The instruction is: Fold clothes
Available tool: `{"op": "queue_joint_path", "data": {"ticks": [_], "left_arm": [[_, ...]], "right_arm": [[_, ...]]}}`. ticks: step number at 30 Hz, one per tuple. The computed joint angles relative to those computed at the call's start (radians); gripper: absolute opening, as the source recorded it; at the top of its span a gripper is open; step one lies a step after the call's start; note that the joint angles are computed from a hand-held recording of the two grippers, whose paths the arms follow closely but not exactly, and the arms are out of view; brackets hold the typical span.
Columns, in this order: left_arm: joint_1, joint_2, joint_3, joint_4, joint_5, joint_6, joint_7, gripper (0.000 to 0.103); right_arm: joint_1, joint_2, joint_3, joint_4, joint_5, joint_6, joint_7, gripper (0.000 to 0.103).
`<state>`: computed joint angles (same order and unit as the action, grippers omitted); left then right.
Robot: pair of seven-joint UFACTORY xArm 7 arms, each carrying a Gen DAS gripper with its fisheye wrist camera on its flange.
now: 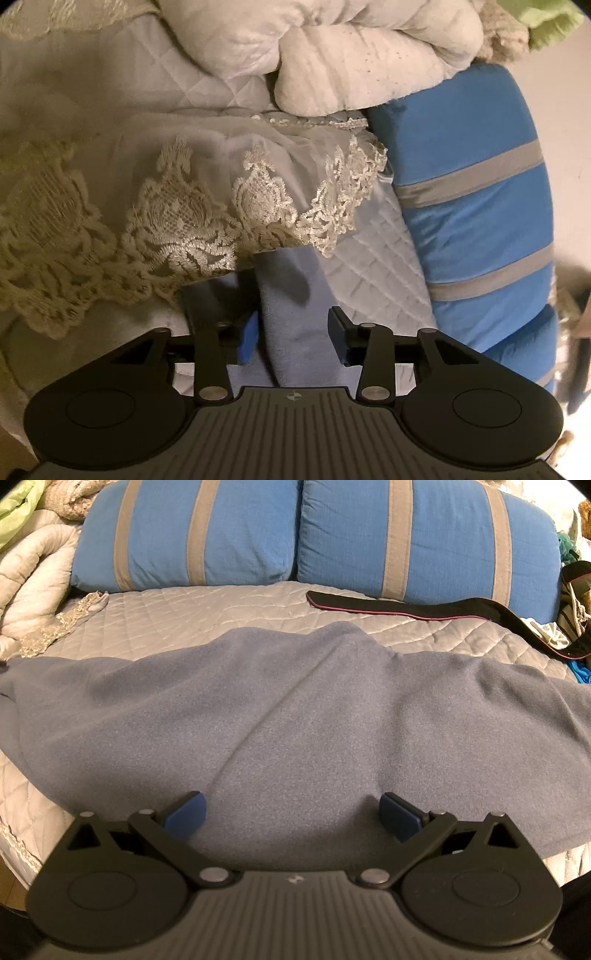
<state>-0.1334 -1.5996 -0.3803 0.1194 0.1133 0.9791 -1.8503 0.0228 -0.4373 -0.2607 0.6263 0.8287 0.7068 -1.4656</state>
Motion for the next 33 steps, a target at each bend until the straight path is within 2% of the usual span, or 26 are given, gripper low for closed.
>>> {"op": "queue_joint_path", "data": {"ticks": [1, 3, 6, 13, 17, 23, 29, 30, 31, 33], "left_arm": [[0.005, 0.018, 0.003, 0.006, -0.002, 0.003, 0.002, 0.013], [0.010, 0.052, 0.021, 0.026, 0.006, 0.011, 0.031, 0.004], [0.025, 0.090, 0.042, 0.078, 0.024, 0.030, 0.095, 0.002], [0.065, 0.088, 0.029, 0.181, 0.001, 0.164, 0.125, 0.002], [0.077, 0.145, 0.037, 0.231, -0.046, 0.269, 0.127, 0.002], [0.071, 0.264, 0.027, 0.292, -0.029, 0.343, 0.202, 0.003], [0.057, 0.356, 0.022, 0.338, 0.000, 0.396, 0.256, 0.007], [0.058, 0.348, 0.021, 0.338, -0.002, 0.406, 0.245, 0.014], [0.062, 0.344, 0.019, 0.341, -0.005, 0.418, 0.233, 0.027], [0.073, 0.338, 0.010, 0.346, -0.004, 0.443, 0.207, 0.041]], "right_arm": [[0.000, 0.000, 0.000, 0.000, 0.000, 0.000, 0.000, 0.102], [-0.001, 0.001, 0.001, 0.000, 0.000, 0.001, 0.003, 0.102], [-0.001, -0.001, 0.003, -0.002, -0.001, -0.002, 0.003, 0.102], [-0.003, -0.001, 0.000, 0.002, -0.006, 0.006, 0.005, 0.102], [-0.003, -0.002, 0.003, 0.001, -0.008, 0.005, 0.009, 0.102], [0.000, -0.004, 0.000, -0.003, -0.006, 0.000, 0.004, 0.102], [0.001, -0.006, 0.002, -0.007, -0.003, -0.008, 0.003, 0.102], [0.002, -0.007, 0.003, -0.009, -0.003, -0.010, 0.004, 0.102], [0.002, -0.009, 0.003, -0.010, -0.004, -0.010, 0.004, 0.102], [0.002, -0.010, 0.002, -0.011, -0.007, -0.009, 0.006, 0.102]]}}
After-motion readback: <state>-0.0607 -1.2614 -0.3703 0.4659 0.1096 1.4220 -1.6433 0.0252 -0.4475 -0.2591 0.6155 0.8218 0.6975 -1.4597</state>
